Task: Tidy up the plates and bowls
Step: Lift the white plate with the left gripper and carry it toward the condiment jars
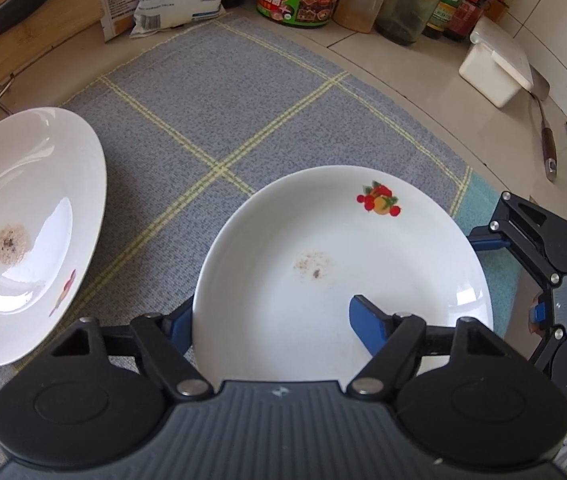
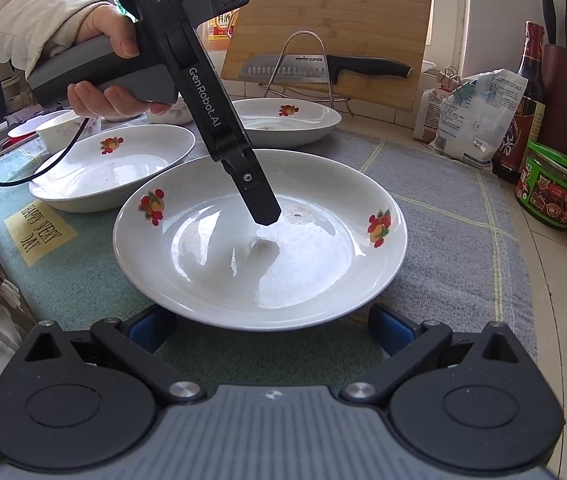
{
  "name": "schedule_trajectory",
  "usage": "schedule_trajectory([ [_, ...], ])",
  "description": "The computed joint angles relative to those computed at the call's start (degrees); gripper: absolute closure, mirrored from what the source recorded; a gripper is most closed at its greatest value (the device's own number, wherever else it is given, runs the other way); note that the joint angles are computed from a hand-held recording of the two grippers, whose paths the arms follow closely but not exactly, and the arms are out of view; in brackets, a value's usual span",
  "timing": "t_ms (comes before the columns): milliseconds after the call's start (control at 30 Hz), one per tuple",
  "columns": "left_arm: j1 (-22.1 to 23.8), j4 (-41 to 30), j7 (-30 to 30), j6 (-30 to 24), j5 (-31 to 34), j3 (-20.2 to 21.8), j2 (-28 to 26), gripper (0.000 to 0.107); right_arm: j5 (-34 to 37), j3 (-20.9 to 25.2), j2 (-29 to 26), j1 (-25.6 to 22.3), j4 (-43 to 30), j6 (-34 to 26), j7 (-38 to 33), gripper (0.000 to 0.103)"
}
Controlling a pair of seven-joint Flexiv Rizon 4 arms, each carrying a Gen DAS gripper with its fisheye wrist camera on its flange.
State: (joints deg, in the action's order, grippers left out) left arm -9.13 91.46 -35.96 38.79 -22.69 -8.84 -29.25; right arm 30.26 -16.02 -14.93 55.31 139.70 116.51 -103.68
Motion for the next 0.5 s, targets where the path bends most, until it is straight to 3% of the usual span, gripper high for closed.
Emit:
schedule_trajectory([
  [500, 0.04, -0.56, 1.06, -0.35, 0.11, -0.22, -0.41, 0.03, -3.47, -1.95, 1.6, 0.76, 0.5, -2.68, 0.17, 0.001],
])
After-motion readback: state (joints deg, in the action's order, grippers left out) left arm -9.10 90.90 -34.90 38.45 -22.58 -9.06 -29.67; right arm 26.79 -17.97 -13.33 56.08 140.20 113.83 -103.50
